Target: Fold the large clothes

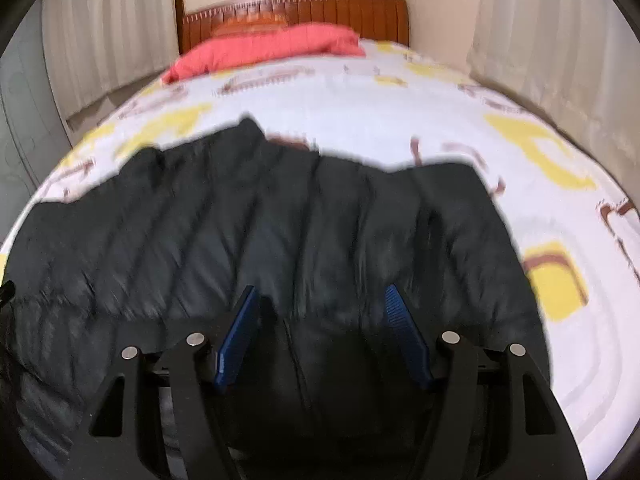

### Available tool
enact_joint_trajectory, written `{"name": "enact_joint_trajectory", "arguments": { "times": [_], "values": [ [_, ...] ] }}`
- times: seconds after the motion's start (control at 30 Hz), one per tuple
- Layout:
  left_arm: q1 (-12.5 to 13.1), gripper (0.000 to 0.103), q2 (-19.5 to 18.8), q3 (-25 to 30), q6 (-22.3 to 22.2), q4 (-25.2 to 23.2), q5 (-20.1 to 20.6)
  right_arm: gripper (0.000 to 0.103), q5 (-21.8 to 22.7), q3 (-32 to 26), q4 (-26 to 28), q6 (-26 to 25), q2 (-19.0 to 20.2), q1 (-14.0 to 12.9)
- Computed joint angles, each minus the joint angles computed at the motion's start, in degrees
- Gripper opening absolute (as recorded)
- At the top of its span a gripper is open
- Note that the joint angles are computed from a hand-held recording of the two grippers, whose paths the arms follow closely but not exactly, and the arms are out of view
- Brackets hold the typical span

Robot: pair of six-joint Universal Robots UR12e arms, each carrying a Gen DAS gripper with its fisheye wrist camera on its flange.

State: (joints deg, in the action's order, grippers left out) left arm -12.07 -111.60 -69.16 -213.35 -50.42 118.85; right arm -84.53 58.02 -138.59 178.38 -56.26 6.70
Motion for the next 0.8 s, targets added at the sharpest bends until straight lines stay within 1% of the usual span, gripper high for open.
{"name": "enact_joint_trajectory", "arguments": {
  "times": [0.03,0.1,0.13,0.17,0.2,0.23,0.27,0.3,0.33,0.37,0.43,0.5,0.57,0.6,0.63,0.7,0.73,0.77,0.8],
  "values": [
    [-0.1,0.073,0.0,0.2,0.2,1.9,0.6,0.065,-0.2,-0.9,-0.5,0.3,0.5,0.1],
    [0.0,0.074,-0.8,1.3,0.5,3.6,1.2,0.065,-1.1,-3.3,0.1,0.3,2.2,0.6],
    [0.3,0.075,-1.7,2.5,0.7,3.8,0.4,0.065,-1.1,-4.8,0.8,0.6,3.2,0.8],
    [0.6,0.075,-2.5,3.5,0.6,2.9,-0.3,0.065,-1.2,-6.0,1.7,0.8,4.1,1.0],
    [1.0,0.075,-3.8,5.4,0.7,-0.3,-1.5,0.065,-1.6,-7.0,3.3,0.7,4.8,1.2],
    [1.4,0.075,-4.9,7.2,0.9,-4.4,-3.6,0.065,-2.1,-8.8,6.5,0.1,5.9,1.4],
    [1.8,0.075,-6.1,8.7,2.1,-8.2,-5.6,0.065,-2.5,-9.3,7.4,-0.2,6.3,1.6],
    [1.7,0.075,-6.6,9.5,2.6,-9.7,-5.2,0.065,-2.9,-9.5,7.5,-0.1,6.2,1.6],
    [1.3,0.075,-6.6,9.5,2.9,-8.7,-3.7,0.065,-3.1,-9.8,8.0,0.3,6.0,1.7],
    [1.2,0.074,-6.4,9.4,2.9,-7.9,-3.2,0.065,-2.6,-9.4,7.1,0.6,5.7,1.6],
    [0.8,0.074,-5.8,8.8,3.0,-3.8,-3.3,0.065,-2.1,-8.2,3.4,0.4,4.9,1.9],
    [0.0,0.075,-6.3,9.5,3.6,0.1,-1.4,0.065,-0.4,-7.8,1.2,-0.3,4.7,2.2],
    [-0.2,0.075,-7.2,10.5,5.2,1.9,-2.5,0.065,1.1,-8.6,2.1,-1.9,5.4,2.8],
    [-0.3,0.075,-8.3,11.8,6.1,1.4,-3.8,0.065,1.0,-9.1,2.9,-2.6,5.8,3.1],
    [-0.3,0.075,-9.0,12.8,6.3,-0.2,-4.7,0.065,-0.1,-9.6,3.6,-3.3,6.5,3.5],
    [0.1,0.076,-11.2,15.5,5.6,-6.9,-8.2,0.066,-0.8,-9.5,3.3,-3.2,7.0,3.7],
    [0.1,0.078,-11.7,16.1,5.4,-8.1,-7.8,0.066,-0.2,-9.4,3.2,-2.7,7.1,3.6],
    [-0.1,0.079,-11.8,15.6,5.4,-6.9,-6.8,0.066,0.3,-9.5,3.4,-2.3,7.0,3.5],
    [-0.2,0.079,-11.6,15.3,5.2,-6.3,-6.5,0.066,1.0,-9.2,3.3,-2.0,6.6,3.2]
  ]
}}
